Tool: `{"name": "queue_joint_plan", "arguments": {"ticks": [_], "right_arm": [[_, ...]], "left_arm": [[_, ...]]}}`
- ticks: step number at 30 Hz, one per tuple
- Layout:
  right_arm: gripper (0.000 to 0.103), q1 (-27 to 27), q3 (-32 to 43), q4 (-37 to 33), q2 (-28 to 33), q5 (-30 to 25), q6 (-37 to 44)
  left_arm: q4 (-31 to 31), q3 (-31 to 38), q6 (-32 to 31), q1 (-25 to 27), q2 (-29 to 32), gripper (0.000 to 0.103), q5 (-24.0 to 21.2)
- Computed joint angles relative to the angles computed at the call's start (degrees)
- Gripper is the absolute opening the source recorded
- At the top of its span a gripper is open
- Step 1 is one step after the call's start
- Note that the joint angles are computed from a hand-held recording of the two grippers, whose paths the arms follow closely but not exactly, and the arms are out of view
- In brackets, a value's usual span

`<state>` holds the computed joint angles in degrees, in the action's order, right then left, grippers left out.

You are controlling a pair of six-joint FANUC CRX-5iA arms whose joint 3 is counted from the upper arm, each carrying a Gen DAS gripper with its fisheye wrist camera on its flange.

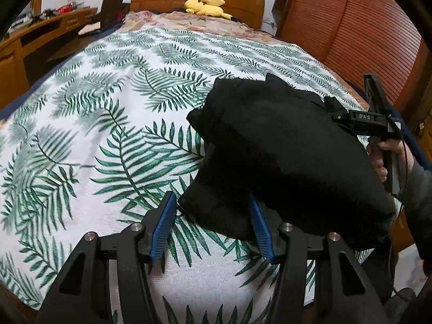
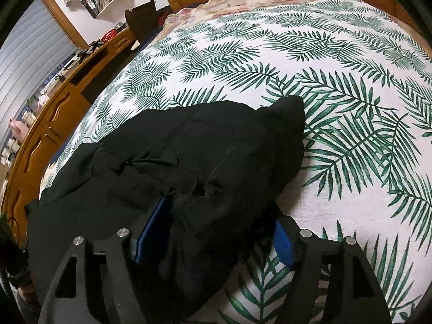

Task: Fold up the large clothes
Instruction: 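Grasp the black coat bundle with the left gripper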

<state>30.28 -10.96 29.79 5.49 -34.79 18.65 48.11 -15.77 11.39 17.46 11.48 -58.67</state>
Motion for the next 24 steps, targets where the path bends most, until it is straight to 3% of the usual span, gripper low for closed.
{"name": "queue_joint_plan", "arguments": {"ticks": [6, 7, 9, 12, 15, 24], "right_arm": [[0.071, 0.15, -0.95, 0.57, -0.52, 0.87, -1.39], [0.066, 0.03, -1.16, -0.42, -0.9, 1.68, -0.72], [0.049, -0.12, -1.94, -1.94, -1.82, 3.9, 0.41], [0.03, 0.37, -4.3, 2.25, -3.56, 4.61, -1.66], [0.024, 1.09, -9.29, 10.24, -7.14, 7.07, -8.42], [0.022, 6.38, -17.53, 25.48, -14.94, 2.55, -22.07]], "left_arm": [[1.52, 0.1, 1.12, 0.53, 1.08, 0.055, -1.87], [1.89, -0.06, 0.93, 0.58, 1.07, 0.049, -1.99], [2.67, 0.09, 1.49, 0.82, 1.61, 0.027, -2.99], [3.53, 0.23, 1.7, 1.11, 2.06, 0.009, -4.51], [4.84, -2.11, -0.07, 1.08, -0.74, 0.006, -2.71], [11.22, -7.03, -6.38, 2.32, -7.84, 0.005, -3.31]]}}
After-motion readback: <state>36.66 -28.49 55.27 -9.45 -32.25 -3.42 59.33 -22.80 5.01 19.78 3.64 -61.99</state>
